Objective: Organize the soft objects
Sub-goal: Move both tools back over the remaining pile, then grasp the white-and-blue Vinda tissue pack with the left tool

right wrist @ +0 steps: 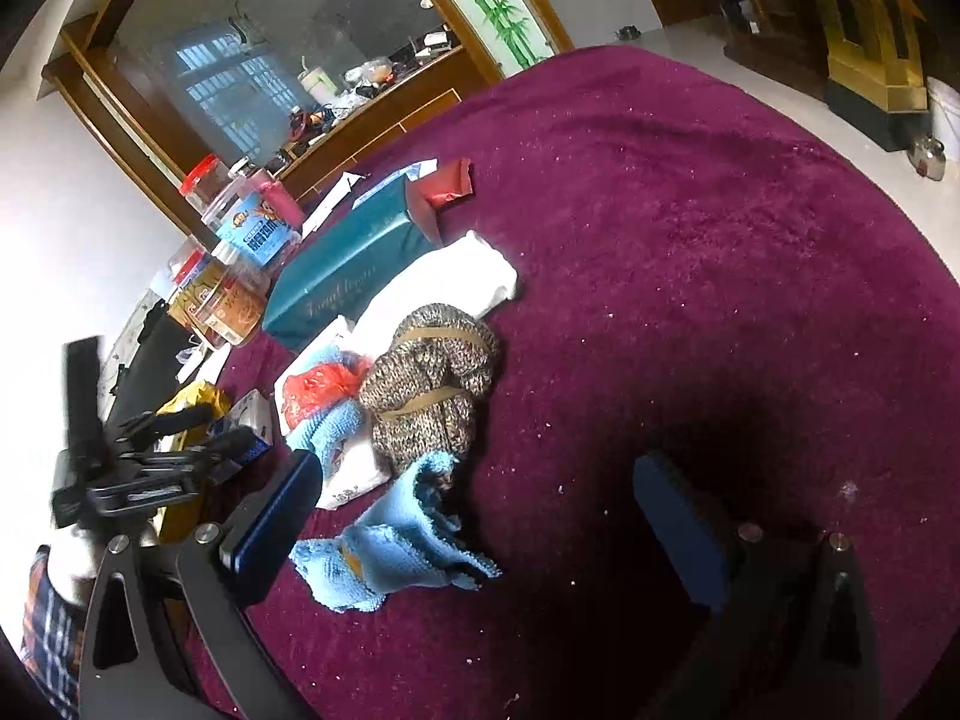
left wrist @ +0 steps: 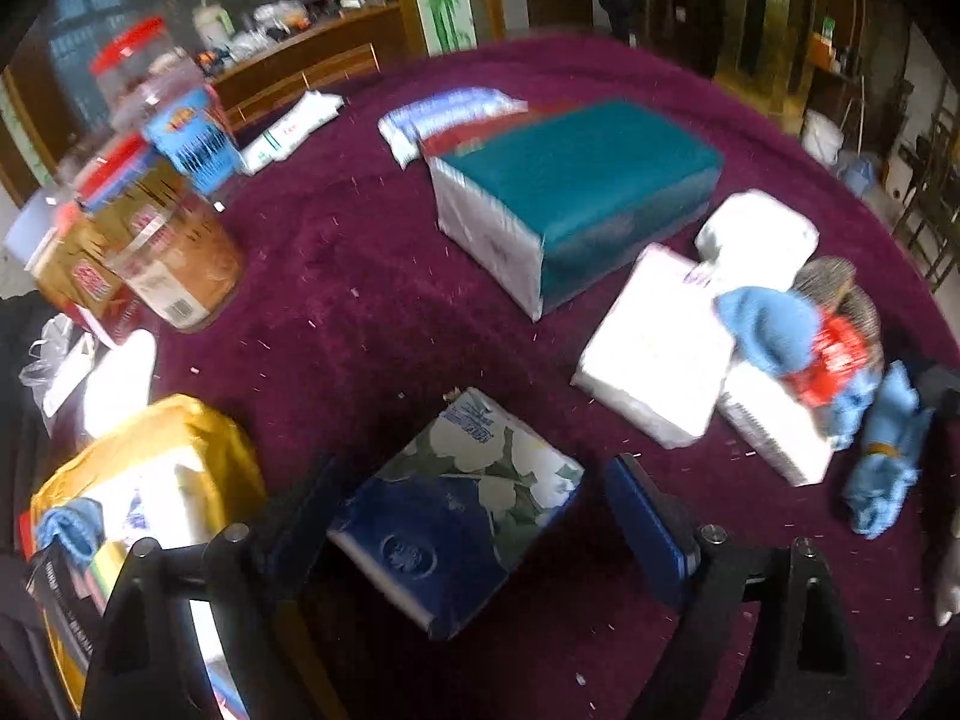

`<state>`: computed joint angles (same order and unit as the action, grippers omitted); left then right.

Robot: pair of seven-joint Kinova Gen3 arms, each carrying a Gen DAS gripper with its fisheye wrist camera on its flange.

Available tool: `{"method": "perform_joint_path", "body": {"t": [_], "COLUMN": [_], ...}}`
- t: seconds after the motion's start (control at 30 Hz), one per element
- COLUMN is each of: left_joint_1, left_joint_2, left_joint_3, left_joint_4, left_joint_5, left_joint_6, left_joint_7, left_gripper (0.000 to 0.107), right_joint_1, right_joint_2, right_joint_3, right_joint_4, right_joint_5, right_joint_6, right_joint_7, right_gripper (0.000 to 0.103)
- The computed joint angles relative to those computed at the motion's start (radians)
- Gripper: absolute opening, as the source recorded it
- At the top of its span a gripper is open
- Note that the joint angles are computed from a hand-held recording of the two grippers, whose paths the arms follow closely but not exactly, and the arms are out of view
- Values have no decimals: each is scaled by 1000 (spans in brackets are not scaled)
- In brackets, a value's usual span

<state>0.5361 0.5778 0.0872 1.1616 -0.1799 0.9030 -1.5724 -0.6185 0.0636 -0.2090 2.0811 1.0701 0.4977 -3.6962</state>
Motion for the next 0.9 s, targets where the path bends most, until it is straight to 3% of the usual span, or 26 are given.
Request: {"method": "perform_joint_path", "body": {"t": [0.13,0.27,0.37,0.7,0.9], "left_joint_1": [32,74,17,-101,-95], "left_joint_2": [11,-39,-118,-329,-344], "left_joint_3": [-25,-69,-10,136,129], "left_joint_4": [9,83,191,478,551], "left_joint_5": [-35,-84,-33,230,272], "left_joint_6": [1,-64,-144,-260,-311], "left_joint_7": [48,137,156,16,30], "left_gripper": [97,52,45,45,49], "right_joint_1": [5,4,4,2,3], "right_joint_2": [-1,-1,-2,-2,-2], "right_joint_3": [2,1,1,-1,-1], "right_joint_4": [6,6,6,7,8], "right_joint_5": [9,10,11,16,20], "right_joint_6": [-14,-12,-12,-13,-16], "right_joint_7": [-7,-9,-12,-24,-26], "right_gripper": [103,103,103,103,103]}}
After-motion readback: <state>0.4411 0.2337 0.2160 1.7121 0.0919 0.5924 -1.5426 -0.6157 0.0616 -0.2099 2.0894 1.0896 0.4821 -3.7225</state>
